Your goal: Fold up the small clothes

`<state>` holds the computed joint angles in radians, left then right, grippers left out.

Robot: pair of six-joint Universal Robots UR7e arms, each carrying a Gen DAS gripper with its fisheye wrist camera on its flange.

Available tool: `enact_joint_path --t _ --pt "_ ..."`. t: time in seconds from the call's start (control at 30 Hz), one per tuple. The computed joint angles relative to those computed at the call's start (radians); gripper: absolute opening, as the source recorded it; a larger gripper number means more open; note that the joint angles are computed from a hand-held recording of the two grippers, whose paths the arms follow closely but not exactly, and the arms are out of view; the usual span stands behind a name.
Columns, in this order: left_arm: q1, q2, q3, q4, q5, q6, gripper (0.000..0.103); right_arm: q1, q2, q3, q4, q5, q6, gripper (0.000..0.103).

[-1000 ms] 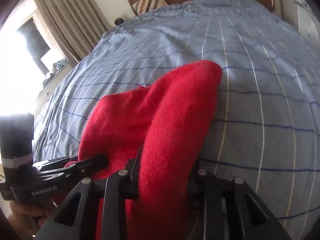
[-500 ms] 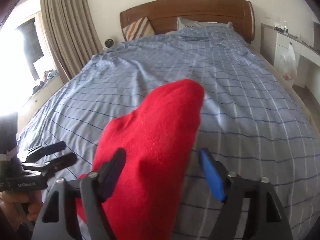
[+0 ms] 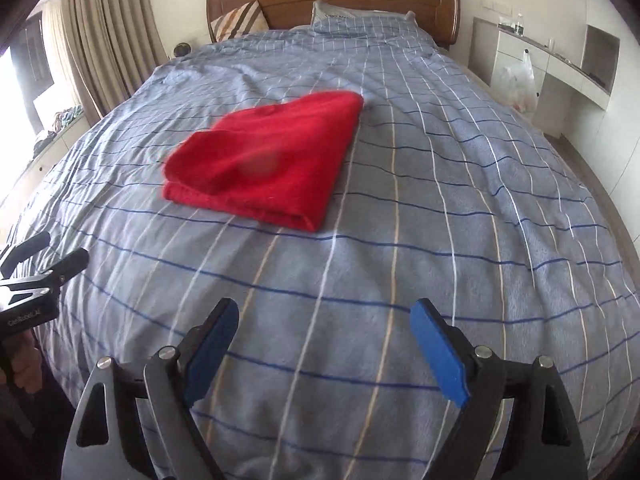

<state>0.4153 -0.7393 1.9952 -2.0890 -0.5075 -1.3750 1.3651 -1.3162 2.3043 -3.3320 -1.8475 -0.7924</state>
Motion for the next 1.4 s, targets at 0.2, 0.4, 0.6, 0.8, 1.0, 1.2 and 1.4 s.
enact_joint_path --t 0.2,0.4,0.6,0.8,1.0,1.2,1.4 --pt "-0.069 -0.039 0.004 0.06 -0.085 -0.034 0.102 0.073 -0.092 0.11 -0.03 -0.037 0.023 0.099" --pt "-0.109 -0.065 0.003 0.146 -0.162 -0.12 0.103 0.129 -0.145 0.174 -0.028 -0.083 0.023 0.102" --pt "-0.153 -0.077 -0.012 0.264 -0.162 -0.198 0.103 0.163 -0.193 0.21 -0.014 -0.101 0.047 0.102" --pt "-0.164 -0.092 0.0 0.235 -0.18 -0.192 0.103 0.186 -0.222 0.222 -0.002 -0.118 0.045 0.102" --pt "-0.172 -0.08 -0.012 0.252 -0.178 -0.189 0.103 0.19 -0.228 0.224 -0.017 -0.134 0.048 0.102" --pt "-0.173 -0.077 -0.013 0.237 -0.181 -0.175 0.103 0.19 -0.235 0.229 -0.023 -0.131 0.041 0.102" --pt "-0.173 -0.078 -0.012 0.216 -0.186 -0.165 0.103 0.202 -0.225 0.226 -0.032 -0.162 0.043 0.102"
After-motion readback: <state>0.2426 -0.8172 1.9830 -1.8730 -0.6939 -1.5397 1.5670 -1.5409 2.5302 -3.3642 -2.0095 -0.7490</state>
